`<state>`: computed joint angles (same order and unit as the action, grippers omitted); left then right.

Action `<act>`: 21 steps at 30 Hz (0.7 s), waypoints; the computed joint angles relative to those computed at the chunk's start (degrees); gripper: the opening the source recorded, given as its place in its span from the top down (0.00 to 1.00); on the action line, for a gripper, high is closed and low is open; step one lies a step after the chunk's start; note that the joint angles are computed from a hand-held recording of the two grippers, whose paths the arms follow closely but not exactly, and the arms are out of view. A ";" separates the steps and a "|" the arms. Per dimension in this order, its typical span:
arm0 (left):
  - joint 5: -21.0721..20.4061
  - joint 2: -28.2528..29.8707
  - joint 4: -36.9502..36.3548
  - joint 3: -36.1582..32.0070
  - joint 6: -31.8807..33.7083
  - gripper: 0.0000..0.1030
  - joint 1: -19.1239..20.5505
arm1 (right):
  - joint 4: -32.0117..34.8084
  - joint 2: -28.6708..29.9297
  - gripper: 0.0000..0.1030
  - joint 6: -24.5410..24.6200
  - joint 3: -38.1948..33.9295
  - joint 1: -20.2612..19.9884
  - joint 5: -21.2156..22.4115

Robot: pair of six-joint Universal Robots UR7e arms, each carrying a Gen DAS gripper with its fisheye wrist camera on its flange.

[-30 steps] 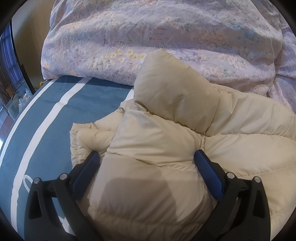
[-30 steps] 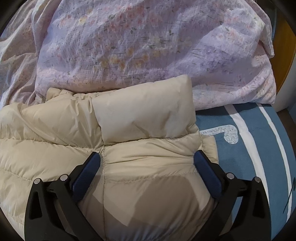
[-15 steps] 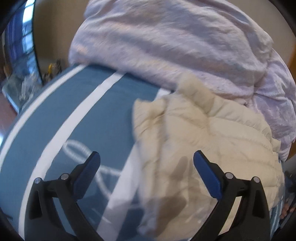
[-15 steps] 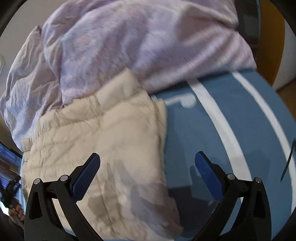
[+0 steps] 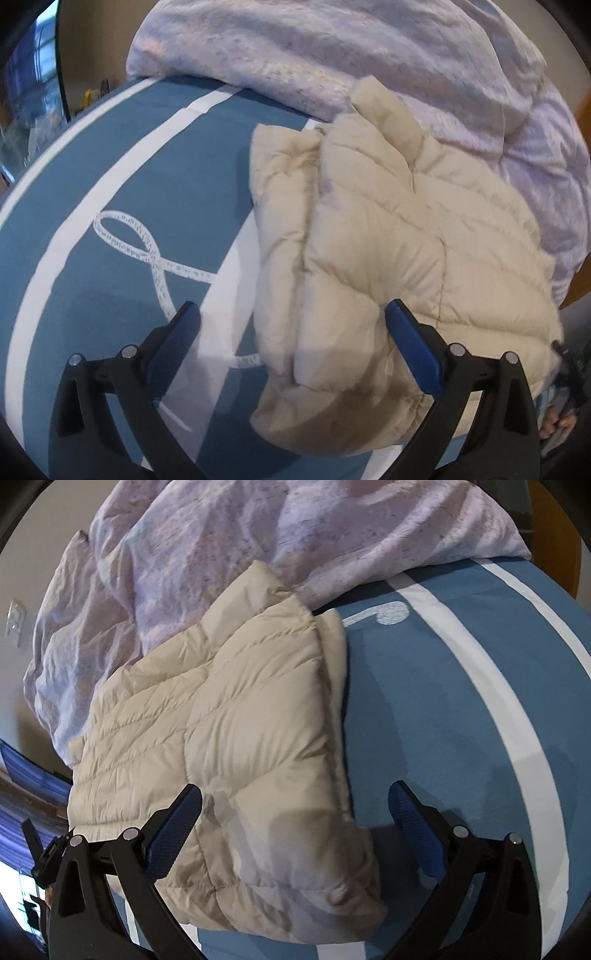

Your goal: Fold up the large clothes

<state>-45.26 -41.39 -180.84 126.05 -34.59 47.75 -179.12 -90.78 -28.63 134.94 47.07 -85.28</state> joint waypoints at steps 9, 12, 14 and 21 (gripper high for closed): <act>1.33 2.17 -2.18 -0.12 2.62 0.15 -1.37 | 2.89 -0.93 0.27 -0.84 1.08 -1.24 5.20; -1.84 1.87 -4.57 0.21 4.19 0.40 -1.11 | 6.67 -2.12 0.47 1.51 0.73 -3.52 9.34; -2.57 1.78 -5.41 0.38 4.32 0.51 -1.18 | 10.15 -3.39 0.59 2.26 0.55 -5.73 13.09; -4.10 -0.13 -8.80 2.40 5.32 0.79 -1.60 | 12.79 -7.04 0.78 1.45 2.67 -7.76 17.83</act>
<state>-49.36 -41.52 -189.64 128.45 -29.27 46.15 -166.33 -97.82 -27.19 137.60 39.32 -67.45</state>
